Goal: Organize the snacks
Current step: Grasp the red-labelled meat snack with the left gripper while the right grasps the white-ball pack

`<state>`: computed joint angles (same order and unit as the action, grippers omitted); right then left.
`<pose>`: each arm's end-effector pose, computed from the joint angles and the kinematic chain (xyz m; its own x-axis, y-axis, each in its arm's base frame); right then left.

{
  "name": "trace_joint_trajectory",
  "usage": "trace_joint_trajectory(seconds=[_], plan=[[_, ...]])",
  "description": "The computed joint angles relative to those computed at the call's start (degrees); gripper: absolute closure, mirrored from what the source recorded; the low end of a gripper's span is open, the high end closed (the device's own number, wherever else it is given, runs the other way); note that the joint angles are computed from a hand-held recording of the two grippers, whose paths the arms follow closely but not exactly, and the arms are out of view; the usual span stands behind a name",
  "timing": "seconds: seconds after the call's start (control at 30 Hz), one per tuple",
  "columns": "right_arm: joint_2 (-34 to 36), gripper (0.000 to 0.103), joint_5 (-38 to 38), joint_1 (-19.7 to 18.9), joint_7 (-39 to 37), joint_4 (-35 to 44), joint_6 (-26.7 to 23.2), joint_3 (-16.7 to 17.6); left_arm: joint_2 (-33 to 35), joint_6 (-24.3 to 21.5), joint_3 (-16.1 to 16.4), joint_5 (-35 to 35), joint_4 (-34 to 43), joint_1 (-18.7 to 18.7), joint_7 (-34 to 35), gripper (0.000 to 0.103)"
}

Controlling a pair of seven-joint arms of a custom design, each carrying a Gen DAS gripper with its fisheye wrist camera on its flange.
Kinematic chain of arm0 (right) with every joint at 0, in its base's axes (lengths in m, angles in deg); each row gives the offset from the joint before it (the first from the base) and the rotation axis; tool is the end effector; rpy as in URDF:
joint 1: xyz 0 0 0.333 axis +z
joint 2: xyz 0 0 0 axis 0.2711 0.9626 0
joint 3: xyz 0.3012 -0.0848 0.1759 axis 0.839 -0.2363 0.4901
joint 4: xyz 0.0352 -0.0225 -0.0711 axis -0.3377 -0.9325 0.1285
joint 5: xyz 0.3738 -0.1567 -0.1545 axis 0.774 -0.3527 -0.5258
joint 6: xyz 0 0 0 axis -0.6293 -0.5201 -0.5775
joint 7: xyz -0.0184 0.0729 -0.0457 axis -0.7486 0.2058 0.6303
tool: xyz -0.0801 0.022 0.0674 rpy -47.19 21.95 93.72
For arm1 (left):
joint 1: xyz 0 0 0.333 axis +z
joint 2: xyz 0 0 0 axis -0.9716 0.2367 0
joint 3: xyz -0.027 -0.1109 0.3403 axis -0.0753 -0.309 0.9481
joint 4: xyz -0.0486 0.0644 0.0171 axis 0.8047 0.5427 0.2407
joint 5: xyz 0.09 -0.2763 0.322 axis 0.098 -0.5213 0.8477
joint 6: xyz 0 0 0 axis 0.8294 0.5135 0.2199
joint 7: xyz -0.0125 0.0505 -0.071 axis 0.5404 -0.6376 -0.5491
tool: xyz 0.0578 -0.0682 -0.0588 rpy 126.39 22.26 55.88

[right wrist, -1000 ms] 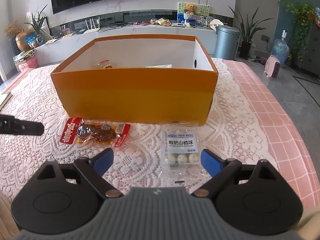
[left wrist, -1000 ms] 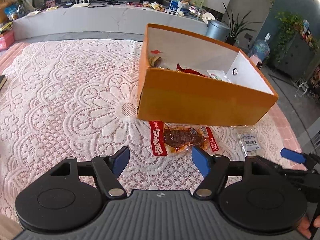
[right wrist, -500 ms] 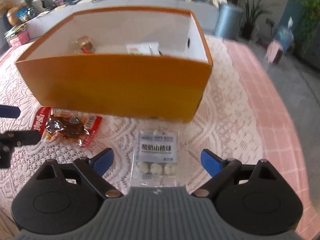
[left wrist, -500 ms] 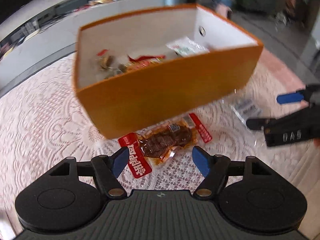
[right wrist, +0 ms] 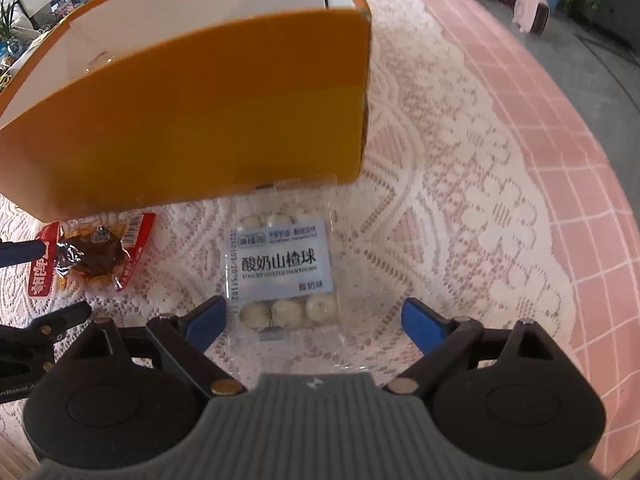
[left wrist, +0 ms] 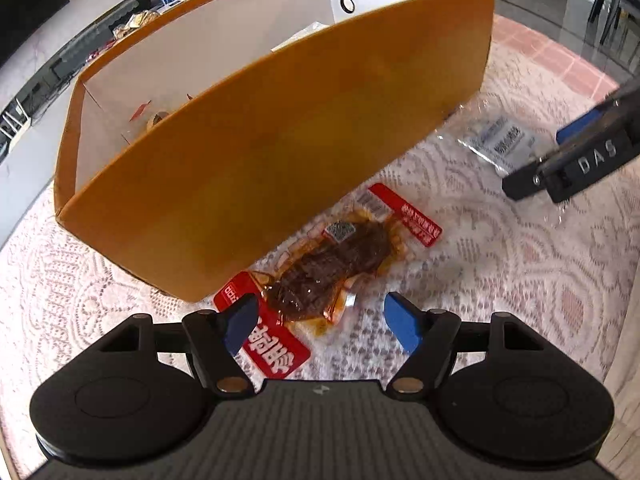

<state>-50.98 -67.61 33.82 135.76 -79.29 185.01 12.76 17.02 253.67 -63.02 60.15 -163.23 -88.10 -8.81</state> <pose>0.4946 0.2270 0.2796 0.1141 -0.9879 -0.1054 -0.9159 -0.0635 -0.3964 0.4129 -0.2580 0.3116 -0.4327 -0.8774 -0.2071 -0.7481 0.4776 -0.4607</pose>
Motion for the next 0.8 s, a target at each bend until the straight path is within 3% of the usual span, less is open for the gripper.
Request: trace_joint_trajectory(seconds=[0.13, 0.23, 0.37, 0.43, 0.53, 0.6, 0.73, 0.8], plan=[[0.08, 0.013, -4.50, 2.52, 3.13, 0.33, -0.42, -2.57, 1.15, 2.56, 0.82, 0.94, 0.48, 0.46, -1.70, 0.019], [-0.16, 0.021, -7.66, 3.29, 4.86, 0.07, 0.47, -3.38, 1.02, 3.39, 1.27, -2.89, 0.12, 0.38, 0.97, 0.020], [-0.73, 0.042, -14.49, 5.56, 9.97, -0.32, 1.72, -6.15, 0.08, 2.13, 0.82, -3.90, -0.17, 0.44, 0.72, 0.052], [-1.53, 0.043, -16.78, 5.95, 11.64, -0.76, 1.80, -6.27, -0.25, 1.65, 0.60, -7.20, -0.50, 0.42, 2.16, 0.053], [-2.30, 0.044, -13.21, 2.46, 7.86, -2.14, 4.18, -2.59, -1.29, 1.32, -0.15, -6.17, -0.92, 0.96, 0.15, 0.065], [-2.84, 0.044, -11.27, 1.55, 5.93, -3.05, 5.96, -1.43, -2.87, 1.56, -0.59, -6.70, -1.96, 1.34, -0.30, 0.088], [-3.98, 0.044, -10.37, 2.01, 3.80, -4.59, 8.53, -1.27, -6.21, 3.32, -2.42, -6.61, -4.59, 3.95, -3.31, 0.095], [-4.44, 0.044, -7.60, -1.36, 0.05, -5.66, 10.37, 2.97, -7.63, 3.82, -4.52, -4.69, -5.34, 6.37, -6.11, 0.097]])
